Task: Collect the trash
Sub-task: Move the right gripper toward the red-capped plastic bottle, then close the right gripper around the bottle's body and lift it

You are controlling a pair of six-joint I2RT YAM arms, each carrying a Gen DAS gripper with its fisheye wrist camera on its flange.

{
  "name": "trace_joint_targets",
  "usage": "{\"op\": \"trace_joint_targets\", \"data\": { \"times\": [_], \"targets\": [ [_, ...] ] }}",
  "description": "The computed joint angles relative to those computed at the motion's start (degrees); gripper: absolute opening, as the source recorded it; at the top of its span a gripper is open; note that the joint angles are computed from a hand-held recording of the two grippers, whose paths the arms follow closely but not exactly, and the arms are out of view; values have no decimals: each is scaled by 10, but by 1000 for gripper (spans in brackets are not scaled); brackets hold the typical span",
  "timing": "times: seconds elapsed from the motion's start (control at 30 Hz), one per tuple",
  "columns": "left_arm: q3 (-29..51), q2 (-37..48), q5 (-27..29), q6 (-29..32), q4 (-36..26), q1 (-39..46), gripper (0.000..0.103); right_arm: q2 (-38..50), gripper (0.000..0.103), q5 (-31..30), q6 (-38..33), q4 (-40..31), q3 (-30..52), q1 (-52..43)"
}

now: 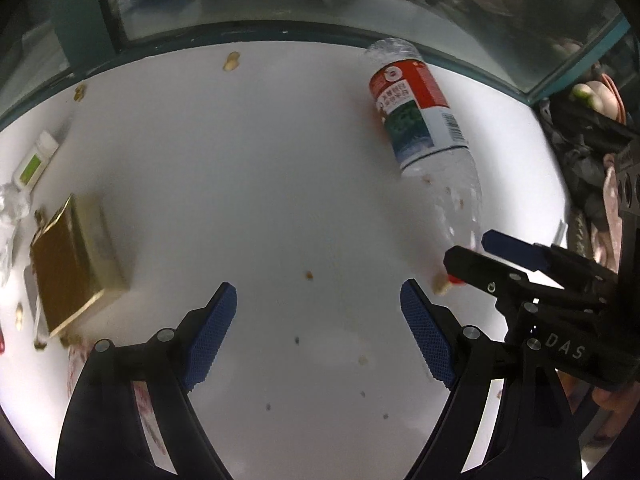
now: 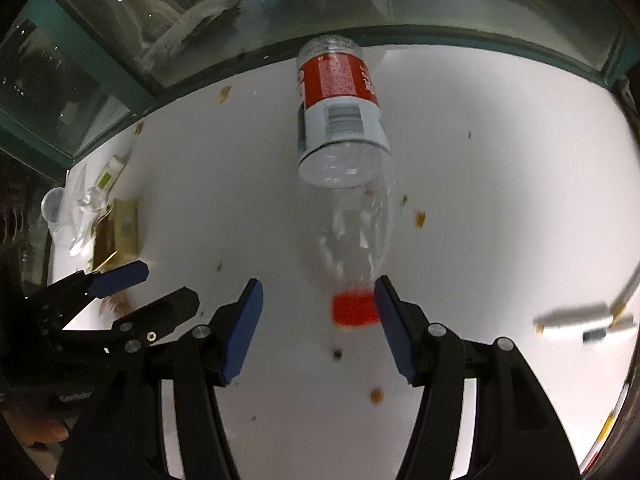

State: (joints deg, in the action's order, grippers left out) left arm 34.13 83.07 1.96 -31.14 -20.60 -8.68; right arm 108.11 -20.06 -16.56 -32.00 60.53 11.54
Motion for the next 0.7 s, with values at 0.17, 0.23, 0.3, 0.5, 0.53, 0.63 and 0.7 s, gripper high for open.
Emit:
{"op": "trace_joint_targets", "data": {
  "times": [0.17,0.23,0.3,0.5,0.53,0.63,0.7],
  "targets": [
    [9,37,7,16,36,22,81,38,56,2,3,11,33,6],
    [11,49,9,20,48,29,81,45,56,7,-1,17,41,9],
    [15,67,12,21,58,38,81,58,56,12,-3,20,52,13],
    [22,92,16,30,75,57,81,80,56,15,4,32,68,20],
    [22,94,16,30,77,58,81,84,56,14,8,34,70,21],
    [25,105,17,35,84,67,81,93,56,14,16,39,76,26],
    [28,110,17,37,86,72,81,99,56,12,19,40,81,28]
  ]
}}
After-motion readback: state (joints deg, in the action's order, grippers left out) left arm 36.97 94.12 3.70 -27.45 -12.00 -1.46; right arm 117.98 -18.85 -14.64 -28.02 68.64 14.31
